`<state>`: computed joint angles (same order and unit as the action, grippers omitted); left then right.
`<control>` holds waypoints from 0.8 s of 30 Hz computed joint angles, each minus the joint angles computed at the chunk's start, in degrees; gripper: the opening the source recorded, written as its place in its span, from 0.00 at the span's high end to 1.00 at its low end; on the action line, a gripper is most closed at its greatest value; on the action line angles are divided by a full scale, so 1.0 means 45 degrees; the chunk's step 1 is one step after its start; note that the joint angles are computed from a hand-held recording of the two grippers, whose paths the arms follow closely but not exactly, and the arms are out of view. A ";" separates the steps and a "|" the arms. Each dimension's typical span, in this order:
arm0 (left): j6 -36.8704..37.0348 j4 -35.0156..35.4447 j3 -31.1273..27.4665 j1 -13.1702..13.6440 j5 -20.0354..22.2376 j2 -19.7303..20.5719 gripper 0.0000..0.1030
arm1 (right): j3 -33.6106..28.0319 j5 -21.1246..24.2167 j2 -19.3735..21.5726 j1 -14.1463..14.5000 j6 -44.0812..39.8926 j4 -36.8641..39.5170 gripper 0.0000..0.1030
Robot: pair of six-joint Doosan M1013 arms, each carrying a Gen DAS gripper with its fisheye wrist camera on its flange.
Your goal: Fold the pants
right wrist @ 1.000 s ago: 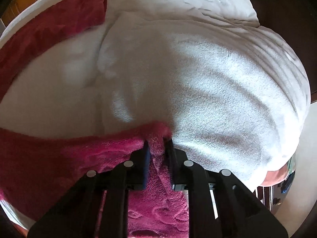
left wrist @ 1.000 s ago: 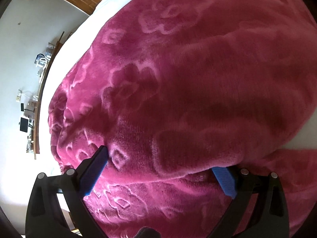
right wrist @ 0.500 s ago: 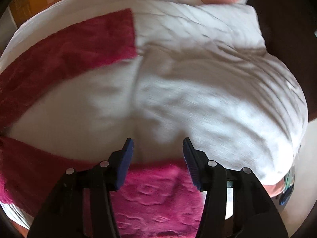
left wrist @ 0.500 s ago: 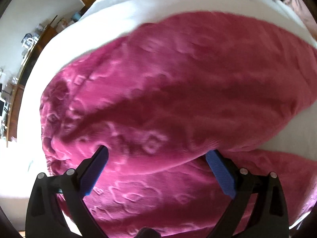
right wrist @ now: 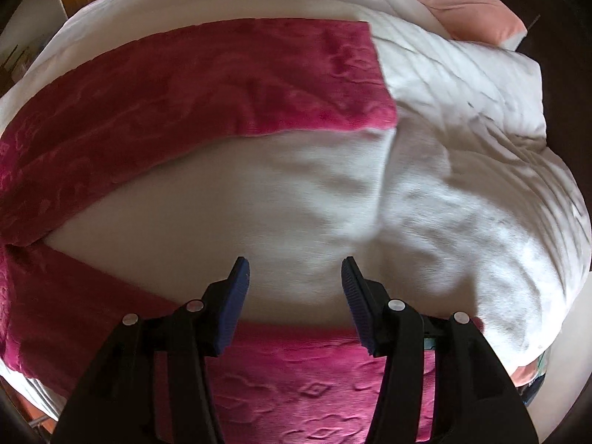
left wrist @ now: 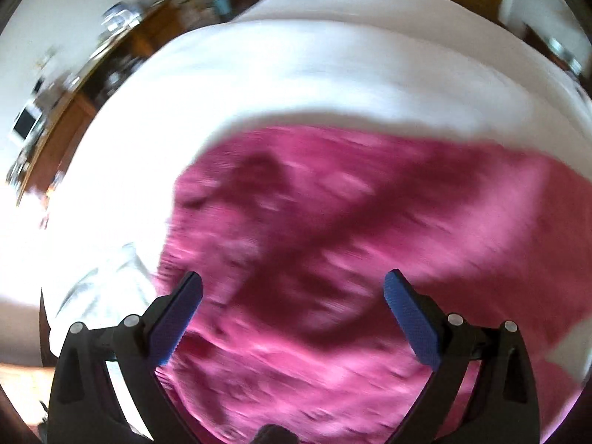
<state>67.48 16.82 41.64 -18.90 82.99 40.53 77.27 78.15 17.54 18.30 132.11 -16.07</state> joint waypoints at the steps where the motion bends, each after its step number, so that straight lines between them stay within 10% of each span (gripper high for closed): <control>1: -0.0273 0.0198 -0.0153 0.0198 0.0097 0.0100 0.05 | -0.0105 0.0047 0.0092 0.0039 -0.0021 0.0005 0.48; 15: -0.0762 -0.1299 -0.3821 0.2108 0.1892 0.2531 0.18 | -0.1041 0.0680 0.0880 0.0072 -0.0167 0.0035 0.48; 24: -0.1721 -0.3468 -0.5221 0.2751 0.2194 0.3497 0.71 | -0.1154 0.0791 0.0986 -0.0497 0.0301 0.0166 0.48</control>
